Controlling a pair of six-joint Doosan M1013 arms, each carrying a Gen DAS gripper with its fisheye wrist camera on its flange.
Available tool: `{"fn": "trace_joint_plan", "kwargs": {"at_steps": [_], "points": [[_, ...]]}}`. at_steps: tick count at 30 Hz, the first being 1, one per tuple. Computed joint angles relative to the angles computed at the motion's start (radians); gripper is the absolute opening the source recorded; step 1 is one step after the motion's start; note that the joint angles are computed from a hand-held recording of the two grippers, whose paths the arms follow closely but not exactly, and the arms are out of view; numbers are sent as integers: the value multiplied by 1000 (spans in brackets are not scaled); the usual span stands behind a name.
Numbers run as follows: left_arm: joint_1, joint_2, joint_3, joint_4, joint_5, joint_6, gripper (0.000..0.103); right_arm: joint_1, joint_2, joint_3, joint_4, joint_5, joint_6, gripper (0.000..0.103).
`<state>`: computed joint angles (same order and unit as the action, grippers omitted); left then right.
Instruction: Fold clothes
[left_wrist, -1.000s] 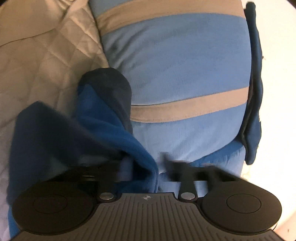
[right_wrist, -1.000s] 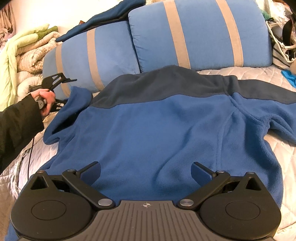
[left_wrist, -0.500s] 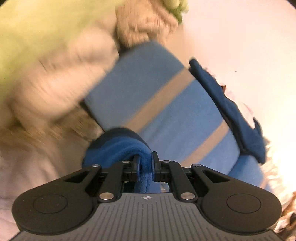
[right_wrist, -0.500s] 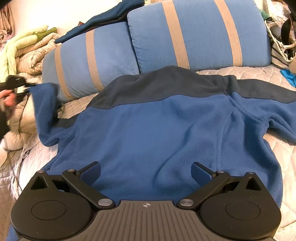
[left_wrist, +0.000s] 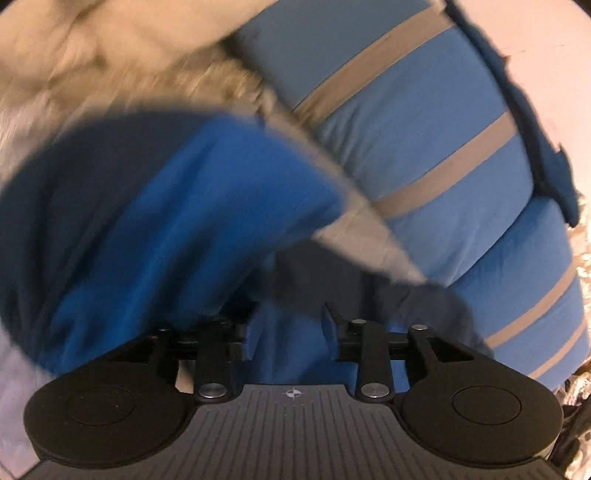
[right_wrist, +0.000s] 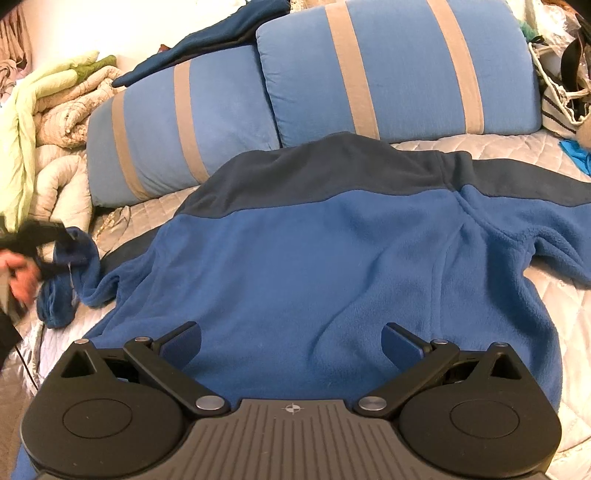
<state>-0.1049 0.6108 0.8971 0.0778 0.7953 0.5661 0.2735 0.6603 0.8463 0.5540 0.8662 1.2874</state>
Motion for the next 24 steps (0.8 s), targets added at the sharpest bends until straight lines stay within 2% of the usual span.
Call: {"fn": "trace_joint_plan", "kwargs": {"at_steps": [1, 3, 5, 9, 13, 18, 22, 23, 24], "points": [[1, -17, 33, -14, -27, 9, 42, -1, 0, 0, 4, 1, -1, 103], [5, -54, 98, -53, -87, 56, 65, -2, 1, 0, 13, 2, -4, 103], [7, -99, 174, -72, -152, 100, 74, -4, 1, 1, 21, 4, -7, 103], [20, -174, 296, -39, -195, 50, 74, -7, 2, 2, 39, 7, -12, 103], [47, -248, 431, -26, -269, -145, 74, -9, 2, 1, 45, 10, -14, 103], [73, -283, 514, -73, -356, -240, 74, -9, 3, -1, 46, 13, -12, 103], [83, -282, 533, -99, -422, -257, 72, -9, 4, -2, 46, 16, -11, 103], [82, -278, 533, -104, -439, -258, 71, -9, 4, -3, 46, 17, -10, 103], [82, -274, 533, -107, -456, -256, 63, -9, 4, -3, 46, 17, -10, 103]]}}
